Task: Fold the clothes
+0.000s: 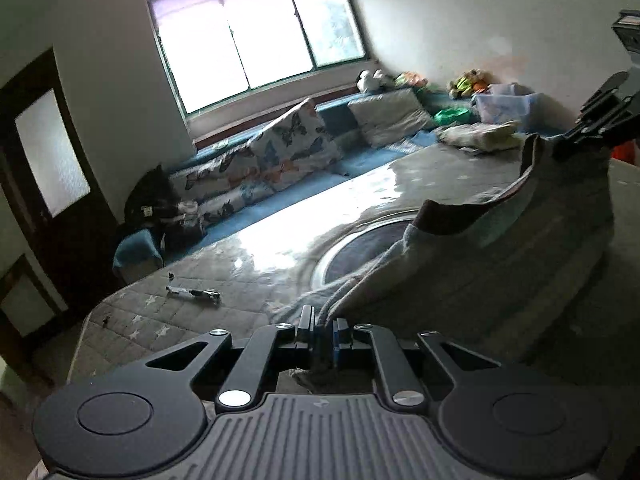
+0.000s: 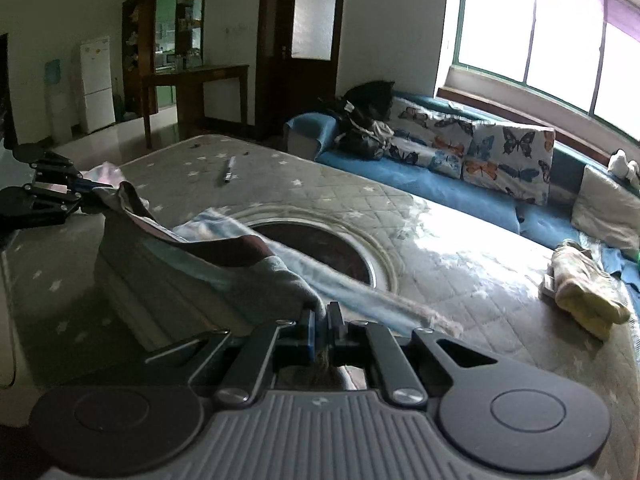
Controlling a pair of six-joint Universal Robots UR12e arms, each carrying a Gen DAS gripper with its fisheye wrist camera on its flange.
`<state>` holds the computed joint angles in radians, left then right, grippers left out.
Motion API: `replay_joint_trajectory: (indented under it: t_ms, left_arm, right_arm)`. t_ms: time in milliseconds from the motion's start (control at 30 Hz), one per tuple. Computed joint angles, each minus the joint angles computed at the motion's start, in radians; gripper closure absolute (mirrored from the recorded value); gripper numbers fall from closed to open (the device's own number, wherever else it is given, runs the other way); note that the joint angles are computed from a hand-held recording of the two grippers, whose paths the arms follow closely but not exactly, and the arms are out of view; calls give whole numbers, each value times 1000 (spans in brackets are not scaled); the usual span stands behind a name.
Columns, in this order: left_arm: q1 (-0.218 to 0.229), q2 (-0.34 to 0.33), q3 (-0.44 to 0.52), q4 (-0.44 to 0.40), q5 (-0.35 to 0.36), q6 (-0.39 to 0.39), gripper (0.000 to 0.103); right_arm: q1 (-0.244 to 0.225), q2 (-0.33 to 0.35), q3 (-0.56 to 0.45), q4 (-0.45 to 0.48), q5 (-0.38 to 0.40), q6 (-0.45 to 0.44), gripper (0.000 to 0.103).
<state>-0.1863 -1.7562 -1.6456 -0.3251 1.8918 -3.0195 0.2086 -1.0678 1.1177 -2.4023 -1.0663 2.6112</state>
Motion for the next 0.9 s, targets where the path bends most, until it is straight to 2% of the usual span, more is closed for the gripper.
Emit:
replay_joint_trajectory:
  t_ms: [333,467,500,567,633,700,733,900]
  left_arm:
    - [71,-127,173,-176,-66,9,91]
    - [83,-172,220,-252,-76,-15,90]
    - [85,-180,227,-264,-74,-20,85]
    - [88,-194,236,-284,-64,-42,77]
    - [94,-199,239,-299,-70,-62,76]
    - [97,-205,244,-314,-59,-80,64]
    - [99,-205,245,-318,-52,-87,61]
    - [106,-199,240,-310,-27,-165,58]
  right_arm:
    - [27,219,-333,216,-75,22,98]
    - [30,299,-438,288,-93,93,95]
    - [30,310,-450,293,-96,104,89]
    - [29,332,-470,293,-110,138,86]
    - [24,341,-475,281,-98,181,85]
    - [18,346,-476,265,-79,228,83]
    - [16,347,-474,248,-75,245,81]
    - [8,311,-406,136,-87,287,80]
